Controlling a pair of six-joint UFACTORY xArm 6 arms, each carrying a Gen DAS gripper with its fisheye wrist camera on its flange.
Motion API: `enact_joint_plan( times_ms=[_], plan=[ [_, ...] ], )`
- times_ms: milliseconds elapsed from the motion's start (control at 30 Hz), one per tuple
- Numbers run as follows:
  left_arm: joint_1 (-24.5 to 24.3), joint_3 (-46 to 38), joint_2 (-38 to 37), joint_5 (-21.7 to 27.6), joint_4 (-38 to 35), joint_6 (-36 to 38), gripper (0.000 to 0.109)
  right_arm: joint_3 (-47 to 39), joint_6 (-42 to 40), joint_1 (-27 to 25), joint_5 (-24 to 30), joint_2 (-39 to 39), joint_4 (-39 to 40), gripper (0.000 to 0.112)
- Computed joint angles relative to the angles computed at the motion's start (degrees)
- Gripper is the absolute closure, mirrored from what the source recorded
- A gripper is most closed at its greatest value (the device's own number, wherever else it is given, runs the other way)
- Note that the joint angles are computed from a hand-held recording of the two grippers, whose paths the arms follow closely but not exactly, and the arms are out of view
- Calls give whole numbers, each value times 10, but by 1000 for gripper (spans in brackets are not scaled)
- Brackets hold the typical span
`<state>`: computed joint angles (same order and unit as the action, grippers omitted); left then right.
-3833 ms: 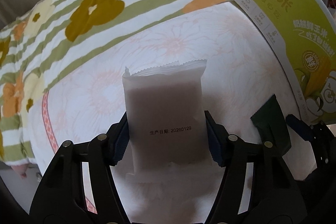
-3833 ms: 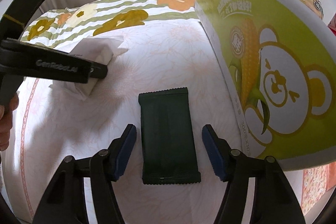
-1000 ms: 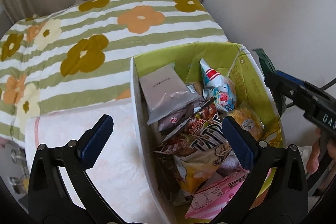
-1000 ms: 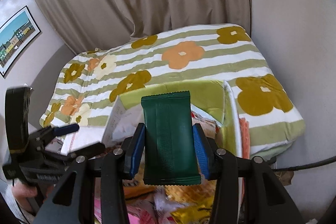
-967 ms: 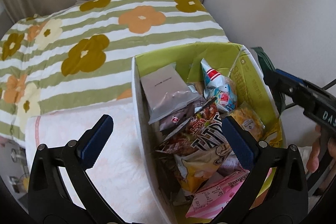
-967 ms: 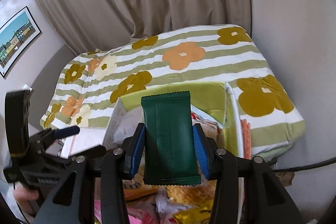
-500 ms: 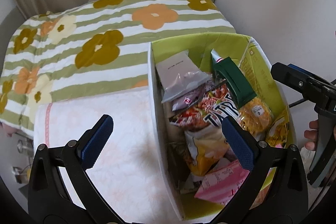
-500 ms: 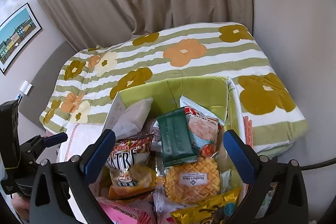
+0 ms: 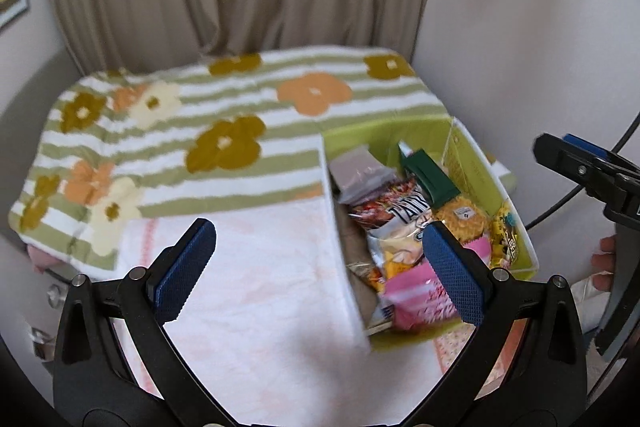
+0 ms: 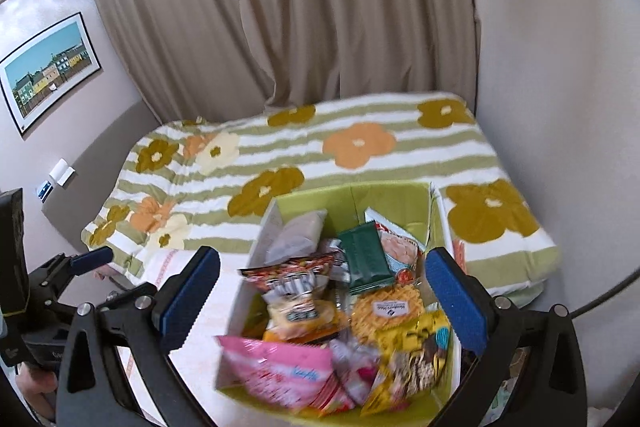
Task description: Organize snacks
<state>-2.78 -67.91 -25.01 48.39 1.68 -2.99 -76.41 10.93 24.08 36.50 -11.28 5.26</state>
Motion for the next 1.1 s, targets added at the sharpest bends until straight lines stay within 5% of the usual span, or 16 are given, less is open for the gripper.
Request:
enact_joint_plan(
  times_ms=[167, 467, 800, 1100],
  plan=[
    [53, 63, -118, -1, -22, 38, 6, 57, 140, 64, -4, -91, -154, 10],
    [165, 165, -310, 34, -111, 164, 6, 121, 376, 220, 96, -193, -423, 10],
    [295, 197, -397, 106, -241, 276, 6, 161, 465, 303, 153, -235, -489, 10],
    [293, 197, -416, 109, -251, 276, 6, 163, 487, 316, 170, -248, -512, 10]
  ],
)
